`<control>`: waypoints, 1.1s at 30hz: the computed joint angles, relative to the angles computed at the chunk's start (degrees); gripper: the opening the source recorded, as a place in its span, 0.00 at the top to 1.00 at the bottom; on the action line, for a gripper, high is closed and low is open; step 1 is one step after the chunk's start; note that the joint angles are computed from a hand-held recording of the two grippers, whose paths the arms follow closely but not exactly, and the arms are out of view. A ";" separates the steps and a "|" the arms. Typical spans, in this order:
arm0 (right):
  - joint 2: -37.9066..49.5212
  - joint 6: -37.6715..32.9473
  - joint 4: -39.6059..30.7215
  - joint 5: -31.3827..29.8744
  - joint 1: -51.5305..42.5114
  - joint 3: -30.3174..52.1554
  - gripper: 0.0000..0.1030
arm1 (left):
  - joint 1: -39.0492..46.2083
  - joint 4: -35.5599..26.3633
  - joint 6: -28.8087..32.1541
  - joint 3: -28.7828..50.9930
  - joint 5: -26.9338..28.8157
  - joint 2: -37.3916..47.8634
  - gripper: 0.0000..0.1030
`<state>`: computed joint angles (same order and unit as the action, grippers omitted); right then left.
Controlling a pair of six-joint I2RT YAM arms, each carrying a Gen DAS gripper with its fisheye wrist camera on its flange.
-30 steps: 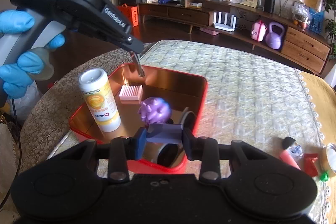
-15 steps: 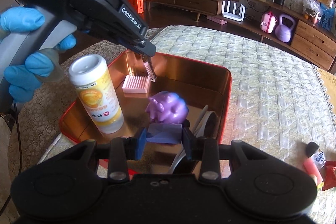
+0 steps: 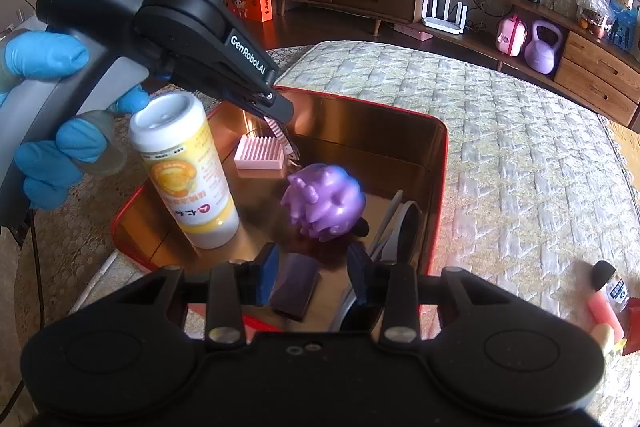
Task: Organize rigid objects
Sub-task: 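Drop the clipper into the red tin with the left tool while the right tool drops the block, then move the left tool to the cream ball while the right tool moves to the green chess piece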
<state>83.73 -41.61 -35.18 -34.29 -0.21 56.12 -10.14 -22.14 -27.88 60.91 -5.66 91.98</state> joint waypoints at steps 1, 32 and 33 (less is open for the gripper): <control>-0.11 -0.02 -0.16 -0.14 -0.15 -0.03 0.64 | -0.11 -0.26 0.02 0.14 -0.08 0.02 0.89; -6.22 -13.38 -22.19 -16.83 -19.87 5.77 0.45 | -19.21 -7.44 -6.37 -1.23 -20.83 -14.27 0.87; -6.13 -14.64 -23.43 -17.46 -21.03 6.11 0.44 | -20.69 -7.83 -6.94 -1.29 -22.22 -14.61 0.87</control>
